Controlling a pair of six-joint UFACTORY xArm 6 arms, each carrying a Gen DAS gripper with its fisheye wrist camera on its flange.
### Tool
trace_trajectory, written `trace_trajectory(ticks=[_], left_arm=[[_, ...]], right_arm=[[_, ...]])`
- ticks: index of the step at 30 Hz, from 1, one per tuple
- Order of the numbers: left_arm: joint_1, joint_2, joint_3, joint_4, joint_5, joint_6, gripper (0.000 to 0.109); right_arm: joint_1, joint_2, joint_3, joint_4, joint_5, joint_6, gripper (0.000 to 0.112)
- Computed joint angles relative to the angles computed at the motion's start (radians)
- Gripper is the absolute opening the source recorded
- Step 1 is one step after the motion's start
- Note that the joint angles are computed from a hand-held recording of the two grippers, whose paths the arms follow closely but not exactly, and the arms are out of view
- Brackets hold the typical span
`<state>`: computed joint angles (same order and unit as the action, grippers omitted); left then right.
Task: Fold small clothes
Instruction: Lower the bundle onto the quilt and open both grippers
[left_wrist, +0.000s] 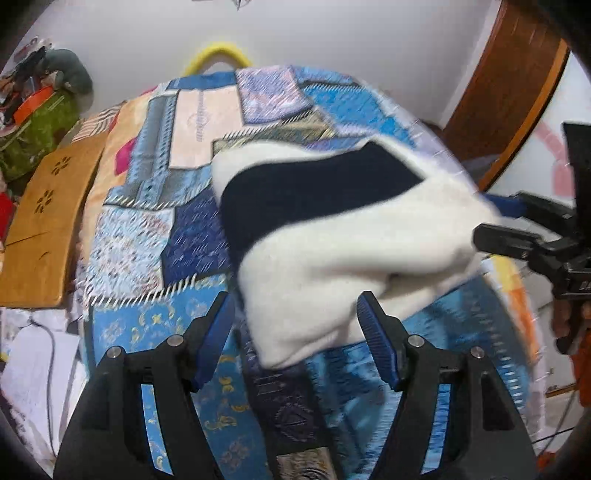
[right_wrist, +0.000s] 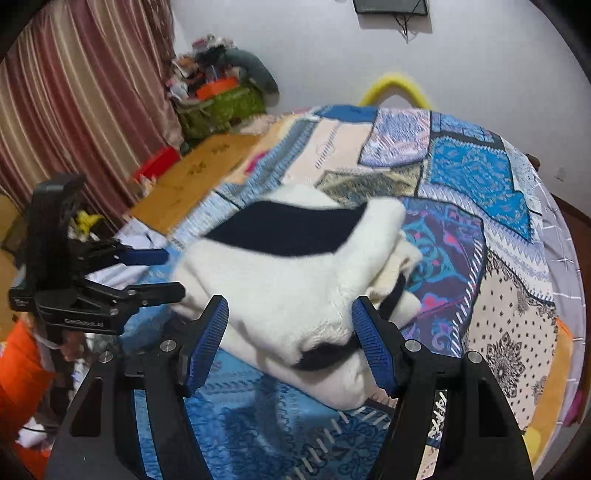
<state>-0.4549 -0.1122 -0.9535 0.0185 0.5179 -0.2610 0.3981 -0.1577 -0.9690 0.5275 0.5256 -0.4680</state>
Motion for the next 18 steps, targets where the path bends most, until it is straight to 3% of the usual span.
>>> trace_trajectory(ticks=[2,3,6,9,15,18], left_arm=[[0.012,0.021,0.000,0.090,0.017,-0.067,0.069],[0.022,0.030,0.000,0.094,0.024,-0.076,0.075],[0.059,0.013,0.040,-0.038,-0.004,-0.013,0.076],[0.072,-0.022,0.073,-0.056,-0.010,-0.012,0.077],[0.070,-0.125,0.117,0.115,0.011,-0.150,0.077],[0.069,-0.181,0.133,0.128,-0.005,-0.181,0.077]], right_arm=[[-0.007,0.022,-0.007,-0.015,0.017,0.009,0.057],[-0.012,0.031,-0.009,-0.031,0.022,0.026,0.056],[-0.045,0.048,-0.009,-0.010,0.046,0.025,0.056],[-0.055,0.029,0.009,0.021,0.062,0.018,0.056],[-0.024,-0.072,0.078,-0.077,-0.021,0.098,0.056],[-0.009,-0.150,0.126,-0.128,-0.091,0.138,0.056]])
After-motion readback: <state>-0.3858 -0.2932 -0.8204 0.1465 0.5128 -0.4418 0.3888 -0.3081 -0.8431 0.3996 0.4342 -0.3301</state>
